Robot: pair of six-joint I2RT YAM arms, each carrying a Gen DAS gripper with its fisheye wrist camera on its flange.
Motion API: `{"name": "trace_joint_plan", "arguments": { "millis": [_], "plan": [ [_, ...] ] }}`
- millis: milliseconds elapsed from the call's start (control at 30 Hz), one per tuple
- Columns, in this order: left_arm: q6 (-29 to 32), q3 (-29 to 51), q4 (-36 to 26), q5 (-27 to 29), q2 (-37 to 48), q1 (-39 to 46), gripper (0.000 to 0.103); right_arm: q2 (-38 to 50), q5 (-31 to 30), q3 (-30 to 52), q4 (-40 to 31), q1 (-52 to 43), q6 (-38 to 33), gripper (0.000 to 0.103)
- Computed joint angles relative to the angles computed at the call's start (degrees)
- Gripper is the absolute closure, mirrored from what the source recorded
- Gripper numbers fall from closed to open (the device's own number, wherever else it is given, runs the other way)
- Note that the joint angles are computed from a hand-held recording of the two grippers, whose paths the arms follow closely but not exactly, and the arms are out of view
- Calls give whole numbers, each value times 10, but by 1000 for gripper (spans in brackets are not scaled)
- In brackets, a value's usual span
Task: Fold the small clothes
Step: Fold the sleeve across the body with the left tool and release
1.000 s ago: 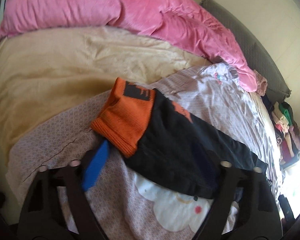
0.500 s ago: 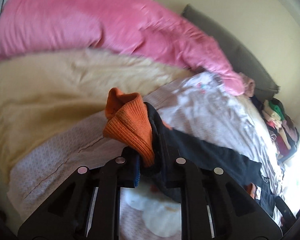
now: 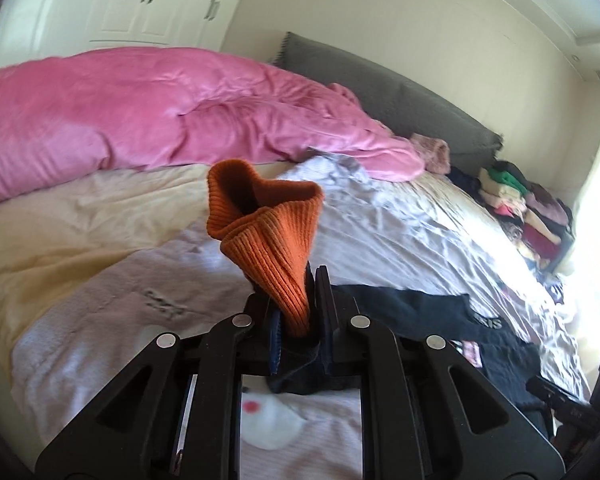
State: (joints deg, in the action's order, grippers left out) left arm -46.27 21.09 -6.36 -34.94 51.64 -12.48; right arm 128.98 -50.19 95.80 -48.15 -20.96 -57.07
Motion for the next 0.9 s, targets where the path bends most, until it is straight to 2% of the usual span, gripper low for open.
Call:
{"name": "trace_joint_plan", "arguments": {
  "millis": [167, 333, 500, 733, 800, 867, 900],
  "plan": [
    [-5, 41, 25, -18, 72, -66, 97, 32, -13, 58, -38, -25, -2, 6],
    [-6, 82, 47, -14, 156, -100, 97, 60, -16, 111, -65, -39, 4, 6],
    [4, 131, 67, -2, 237, -139, 97, 83, -24, 156, -87, -51, 11, 6],
    [36, 207, 104, 52, 356, -176, 97, 108, -30, 206, -98, -69, 33, 6],
    [48, 228, 103, 51, 388, -188, 97, 113, -31, 217, -101, -74, 38, 6],
    [59, 239, 100, 50, 405, -192, 84, 120, -29, 229, -100, -77, 46, 6],
    [65, 238, 105, 56, 408, -193, 82, 122, -28, 232, -100, -77, 50, 6]
  ]
}}
